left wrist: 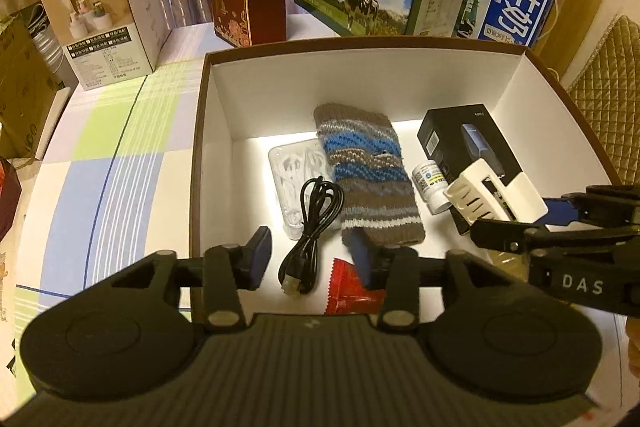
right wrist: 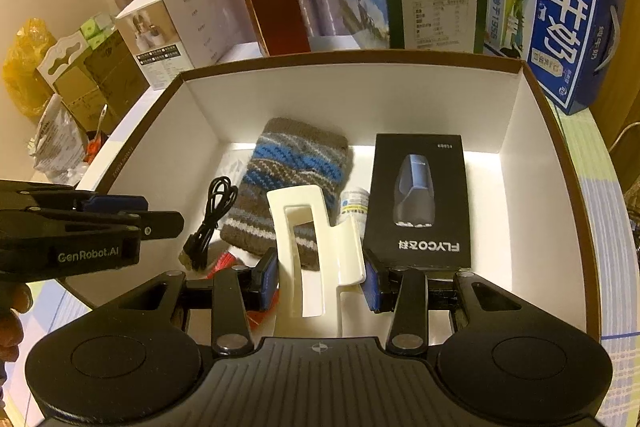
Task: Organize objects
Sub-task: 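Lower the cable and hair clip into the brown box and open both grippers, then withdraw both grippers from the box toward the lotion tube and cotton swabs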
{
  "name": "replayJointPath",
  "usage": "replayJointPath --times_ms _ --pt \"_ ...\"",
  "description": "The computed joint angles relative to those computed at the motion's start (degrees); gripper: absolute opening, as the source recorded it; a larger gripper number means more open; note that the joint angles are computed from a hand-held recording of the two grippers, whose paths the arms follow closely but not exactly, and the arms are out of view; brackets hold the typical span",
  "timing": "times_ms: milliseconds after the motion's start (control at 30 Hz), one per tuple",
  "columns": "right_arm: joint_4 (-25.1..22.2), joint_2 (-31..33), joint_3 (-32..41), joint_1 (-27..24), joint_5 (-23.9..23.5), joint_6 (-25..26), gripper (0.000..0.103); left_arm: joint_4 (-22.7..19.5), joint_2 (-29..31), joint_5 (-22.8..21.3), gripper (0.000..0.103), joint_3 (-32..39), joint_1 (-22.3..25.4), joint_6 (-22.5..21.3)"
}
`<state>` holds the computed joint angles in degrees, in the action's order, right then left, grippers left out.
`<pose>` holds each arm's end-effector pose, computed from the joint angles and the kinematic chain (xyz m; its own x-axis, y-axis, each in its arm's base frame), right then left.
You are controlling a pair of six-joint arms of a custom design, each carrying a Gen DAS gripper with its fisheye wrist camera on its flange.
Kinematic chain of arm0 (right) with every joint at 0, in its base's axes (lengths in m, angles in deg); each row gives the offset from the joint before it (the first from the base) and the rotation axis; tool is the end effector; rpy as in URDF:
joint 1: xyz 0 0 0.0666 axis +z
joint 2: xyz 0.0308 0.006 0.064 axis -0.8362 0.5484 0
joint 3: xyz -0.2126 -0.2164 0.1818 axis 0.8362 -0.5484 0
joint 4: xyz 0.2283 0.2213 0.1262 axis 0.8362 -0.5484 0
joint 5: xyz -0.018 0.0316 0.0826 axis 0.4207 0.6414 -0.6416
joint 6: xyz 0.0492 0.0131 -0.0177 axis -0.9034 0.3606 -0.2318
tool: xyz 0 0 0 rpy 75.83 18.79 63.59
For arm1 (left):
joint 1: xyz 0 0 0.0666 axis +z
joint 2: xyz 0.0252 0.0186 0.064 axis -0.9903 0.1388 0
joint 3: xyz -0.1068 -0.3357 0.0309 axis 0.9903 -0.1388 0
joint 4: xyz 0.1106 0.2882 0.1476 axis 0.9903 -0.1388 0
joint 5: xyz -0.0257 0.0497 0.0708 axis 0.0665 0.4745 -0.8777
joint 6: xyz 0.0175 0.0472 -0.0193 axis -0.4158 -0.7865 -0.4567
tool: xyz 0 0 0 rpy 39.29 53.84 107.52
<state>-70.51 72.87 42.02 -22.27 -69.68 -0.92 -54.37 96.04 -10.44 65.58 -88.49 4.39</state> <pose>0.4196 0.2854 0.3322 -0.8027 -0.0806 -0.5909 -0.2486 0.9459 0.2086 0.4802 -0.0593 0.3565 -0.7757 0.2796 -0.5658 0.3359 0.9419 0.0049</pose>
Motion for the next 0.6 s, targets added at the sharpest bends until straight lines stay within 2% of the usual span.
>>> replayJointPath --times_ms 67,133,167,200,333,467,600 --pt "0.2 0.1 0.1 0.1 0.4 0.1 0.04 0.2 -0.3 -0.3 0.048 -0.2 0.0 -0.1" --pt "0.5 -0.1 0.0 0.2 0.9 -0.1 0.049 0.2 -0.6 -0.1 0.055 -0.3 0.2 0.0" --pt "1.0 -0.3 -0.4 0.2 1.0 -0.2 0.06 0.3 -0.8 0.0 0.06 -0.4 0.2 0.0" --pt "1.4 -0.7 -0.8 0.2 1.2 -0.3 0.065 0.3 -1.0 0.1 0.064 -0.5 0.3 -0.2" --pt "1.7 -1.7 -1.3 0.2 1.4 0.0 0.068 0.4 -1.7 -0.1 0.068 -0.8 0.1 -0.8" --pt "0.9 -2.6 -1.8 -0.1 0.7 -1.0 0.076 0.3 -2.6 0.2 0.079 -1.4 0.1 -0.9" --pt "0.4 -3.8 -2.7 -0.1 1.6 -2.0 0.086 -0.4 -3.3 0.1 0.083 -1.5 0.1 -0.3"
